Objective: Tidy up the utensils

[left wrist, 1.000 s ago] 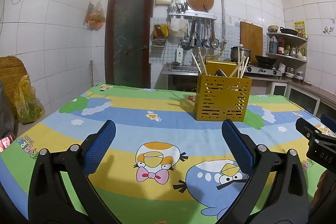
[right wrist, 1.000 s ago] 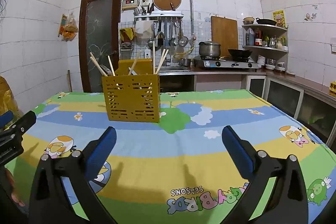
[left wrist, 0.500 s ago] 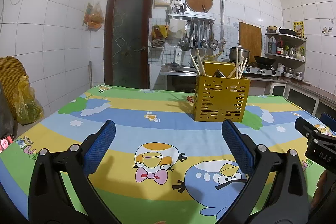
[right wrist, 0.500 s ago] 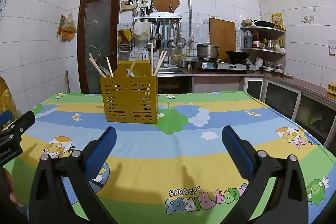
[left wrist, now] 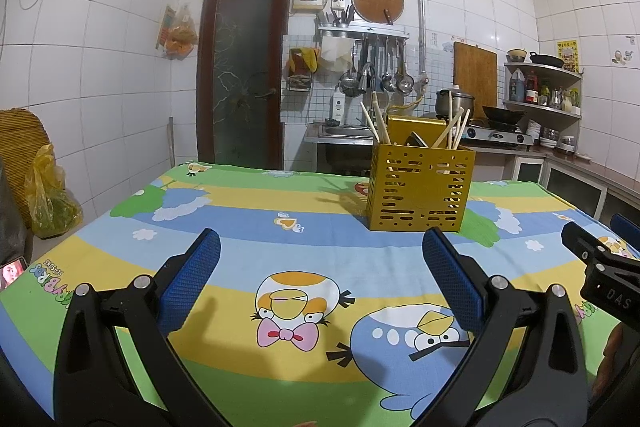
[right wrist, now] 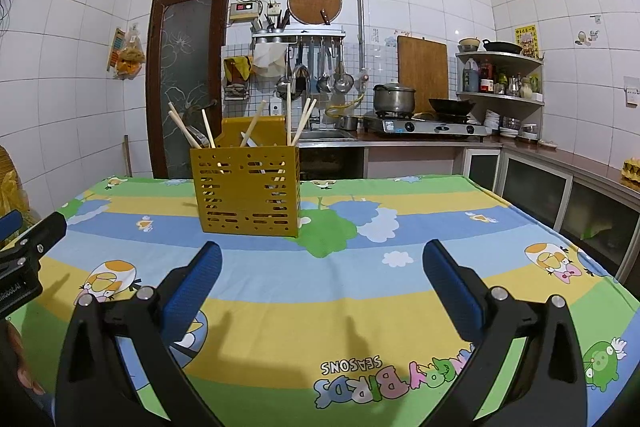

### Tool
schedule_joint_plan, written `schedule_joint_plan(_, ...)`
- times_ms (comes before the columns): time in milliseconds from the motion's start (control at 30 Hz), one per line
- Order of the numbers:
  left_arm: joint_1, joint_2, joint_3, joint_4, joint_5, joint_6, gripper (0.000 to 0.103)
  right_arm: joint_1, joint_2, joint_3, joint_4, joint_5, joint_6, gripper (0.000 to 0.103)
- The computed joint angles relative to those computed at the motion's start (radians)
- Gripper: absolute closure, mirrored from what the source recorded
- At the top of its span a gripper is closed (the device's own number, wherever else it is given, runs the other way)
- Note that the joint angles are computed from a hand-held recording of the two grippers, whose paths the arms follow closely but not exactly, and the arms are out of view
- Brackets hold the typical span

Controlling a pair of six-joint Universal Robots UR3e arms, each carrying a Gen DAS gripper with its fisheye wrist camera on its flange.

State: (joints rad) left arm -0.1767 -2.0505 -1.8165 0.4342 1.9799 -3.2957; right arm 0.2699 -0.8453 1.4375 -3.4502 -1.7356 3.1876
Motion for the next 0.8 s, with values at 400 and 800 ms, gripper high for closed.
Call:
schedule_joint_plan(400, 0.006, 0.008, -0.006, -0.005, -0.010, -0.002, 0.005, 0.000, -0.004, 0.007, -0.004, -0.001, 0.000, 0.005)
schedule_joint_plan(800, 0.015, 0.016, -0.012, -0.012, -0.022, -0.011, 0.005, 0.001, -0.003, 0.007, -0.005, -0.002, -0.001, 0.005)
